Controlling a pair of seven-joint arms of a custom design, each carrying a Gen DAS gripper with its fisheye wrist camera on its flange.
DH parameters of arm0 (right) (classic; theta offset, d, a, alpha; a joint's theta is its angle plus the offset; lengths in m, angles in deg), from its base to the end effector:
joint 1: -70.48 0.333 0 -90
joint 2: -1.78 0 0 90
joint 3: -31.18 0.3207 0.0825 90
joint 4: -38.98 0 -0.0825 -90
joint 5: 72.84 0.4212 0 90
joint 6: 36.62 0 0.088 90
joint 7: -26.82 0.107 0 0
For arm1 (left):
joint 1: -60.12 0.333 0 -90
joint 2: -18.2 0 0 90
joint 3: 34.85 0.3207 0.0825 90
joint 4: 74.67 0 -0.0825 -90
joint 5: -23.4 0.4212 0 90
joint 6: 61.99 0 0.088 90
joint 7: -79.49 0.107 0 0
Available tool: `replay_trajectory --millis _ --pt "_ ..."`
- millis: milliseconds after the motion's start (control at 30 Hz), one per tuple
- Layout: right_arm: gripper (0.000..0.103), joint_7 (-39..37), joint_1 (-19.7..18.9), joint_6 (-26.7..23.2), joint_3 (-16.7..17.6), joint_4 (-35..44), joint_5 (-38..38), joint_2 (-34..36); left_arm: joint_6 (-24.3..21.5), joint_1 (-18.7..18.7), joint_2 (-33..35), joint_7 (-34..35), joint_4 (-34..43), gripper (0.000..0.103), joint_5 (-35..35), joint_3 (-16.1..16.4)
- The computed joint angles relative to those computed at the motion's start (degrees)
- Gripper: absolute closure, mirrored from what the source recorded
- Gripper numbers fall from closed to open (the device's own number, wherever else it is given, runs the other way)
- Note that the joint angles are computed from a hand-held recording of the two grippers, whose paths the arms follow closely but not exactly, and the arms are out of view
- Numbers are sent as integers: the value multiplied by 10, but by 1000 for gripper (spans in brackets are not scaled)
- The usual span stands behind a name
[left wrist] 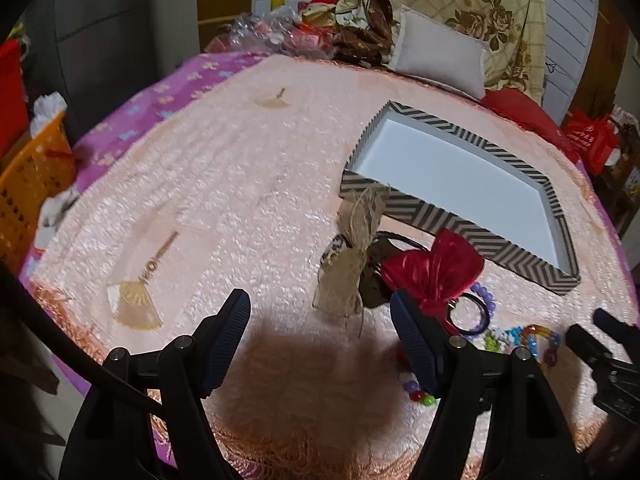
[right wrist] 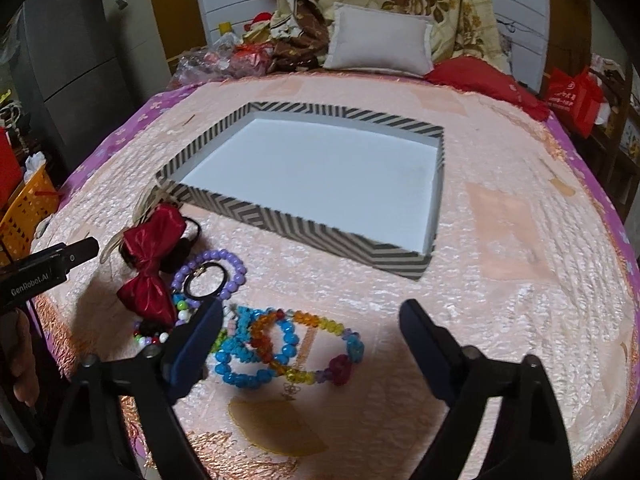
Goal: Organize jewelry
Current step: 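Move both grippers toward the jewelry pile beside the chevron tray, then grasp the red satin bow with the left gripper and lift it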
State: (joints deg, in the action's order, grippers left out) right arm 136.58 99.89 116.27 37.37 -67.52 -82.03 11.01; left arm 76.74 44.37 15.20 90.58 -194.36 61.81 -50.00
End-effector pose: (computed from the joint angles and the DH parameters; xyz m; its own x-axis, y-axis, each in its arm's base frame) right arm 0.5544 0.3981 0.4960 0.4022 -0.9118 -0.0824 -0.7475 -0.2751 -0.6046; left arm 0.5166 -0.3080 0.4757 0.3599 -0.9266 0.1091 -0.7213 -0.3505 -0.5974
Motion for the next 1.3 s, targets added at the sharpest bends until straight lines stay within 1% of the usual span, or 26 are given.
replay_trajectory --millis 100,167,333,433,467,500,533,567,600,633,667,733,867,933,1000,1067,1133,1200,1233,1300 --pt "15 1 2 -2 -1 3 -5 3 28 -1 1 9 -3 44 -11 0" --pt "15 0 2 -3 0 4 0 4 35 -4 17 27 12 44 -21 -1" --pt "15 -3 -2 1 0 -3 9 -1 19 -21 71 68 68 44 -31 -1" --pt "15 -11 -6 -1 2 -2 26 1 -2 -34 98 74 97 44 -16 5" --pt "15 -15 -7 -2 3 0 32 2 -8 -38 105 75 104 46 -12 7" --pt "15 -19 -8 -3 4 1 38 4 -7 -40 114 81 111 55 -13 9" --pt "15 -22 -9 -4 4 2 43 6 -5 -40 119 91 114 70 -20 11" --pt "15 -26 -8 -5 5 3 46 7 -3 -40 123 100 116 77 -30 12" --pt "15 -29 -8 -5 5 4 49 9 8 -37 125 115 114 90 -51 12" --pt "15 -32 -8 -6 5 6 51 11 38 -29 123 129 104 99 -83 12" --pt "15 -36 -7 -7 6 7 54 12 58 -25 119 129 93 100 -99 14" --pt "15 -46 -7 -8 7 9 60 14 81 -24 104 116 72 102 -102 19" --pt "15 -56 -4 -5 7 10 68 16 99 -19 62 107 36 102 -90 22" --pt "15 -64 -5 -3 9 10 77 17 114 -12 34 114 15 102 -100 21" --pt "15 -70 -4 -3 9 9 80 18 114 -6 21 109 7 102 -94 19" --pt "15 -82 -4 -3 11 10 86 18 102 1 7 101 1 102 -85 17" --pt "18 -103 -4 -4 15 14 94 22 96 7 -4 87 -4 102 -74 14" --pt "33 -116 -3 -7 17 21 102 28 81 12 -11 67 -7 102 -53 10" --pt "36 -130 -5 -6 21 24 116 30 72 14 -14 60 -8 102 -45 8" --pt "49 -167 -13 -14 31 37 157 42 58 16 -20 54 -11 102 -41 7"
